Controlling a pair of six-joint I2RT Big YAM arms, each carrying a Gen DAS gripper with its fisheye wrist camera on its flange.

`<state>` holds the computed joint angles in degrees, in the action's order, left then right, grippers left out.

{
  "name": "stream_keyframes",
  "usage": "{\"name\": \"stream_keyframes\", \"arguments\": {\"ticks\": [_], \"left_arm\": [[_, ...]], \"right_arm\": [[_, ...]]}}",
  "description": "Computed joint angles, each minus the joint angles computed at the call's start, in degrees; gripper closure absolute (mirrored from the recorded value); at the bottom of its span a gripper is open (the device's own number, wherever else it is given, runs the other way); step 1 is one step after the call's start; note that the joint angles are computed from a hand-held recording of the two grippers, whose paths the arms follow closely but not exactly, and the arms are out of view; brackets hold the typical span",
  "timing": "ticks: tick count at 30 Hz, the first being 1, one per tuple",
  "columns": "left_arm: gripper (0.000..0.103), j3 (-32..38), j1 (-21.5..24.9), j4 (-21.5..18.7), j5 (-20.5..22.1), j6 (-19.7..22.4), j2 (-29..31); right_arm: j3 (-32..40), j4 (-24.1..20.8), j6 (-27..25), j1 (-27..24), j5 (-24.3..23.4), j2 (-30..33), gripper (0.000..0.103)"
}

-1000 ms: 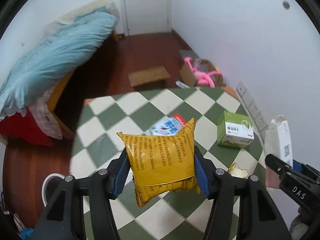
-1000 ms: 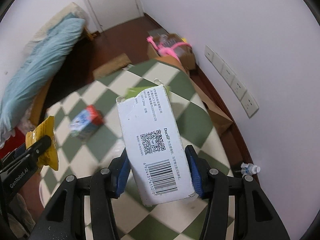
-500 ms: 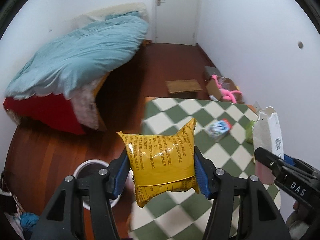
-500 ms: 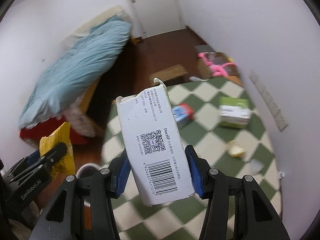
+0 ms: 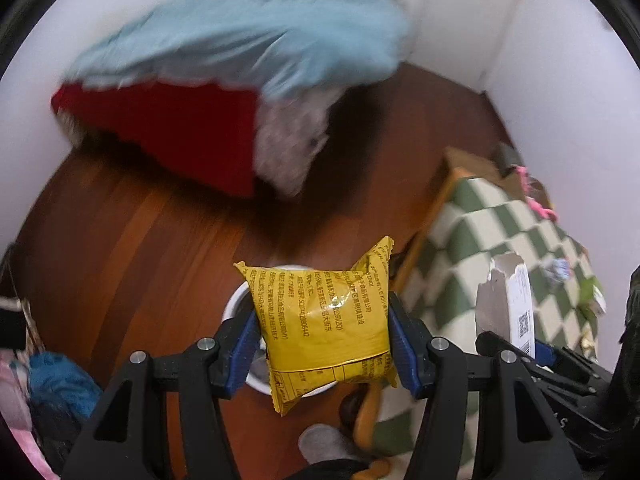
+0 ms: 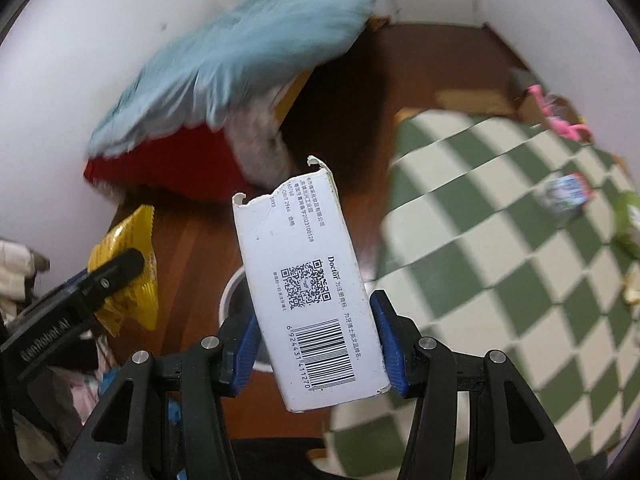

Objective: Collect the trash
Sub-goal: 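Carry the white box and yellow bag over the trash bin with both grippers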

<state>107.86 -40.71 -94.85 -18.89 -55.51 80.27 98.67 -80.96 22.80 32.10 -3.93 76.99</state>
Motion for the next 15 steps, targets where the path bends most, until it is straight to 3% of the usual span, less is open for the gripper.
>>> {"name": "stream_keyframes", "arguments": {"ticks": [8,15], "left_arm": [[0.048,-22.4,13.4,14.6,17.3,0.6,-6.3],[0.047,-31.3,18.0,21.8,26.6,1.2,-4.7]], "right_arm": [[-1.9,3.1,0.7,3.8,-1.9,12.3,0.048],[-1.0,4.8,-0.2,4.6,-3.6,21.9,0.048]]}}
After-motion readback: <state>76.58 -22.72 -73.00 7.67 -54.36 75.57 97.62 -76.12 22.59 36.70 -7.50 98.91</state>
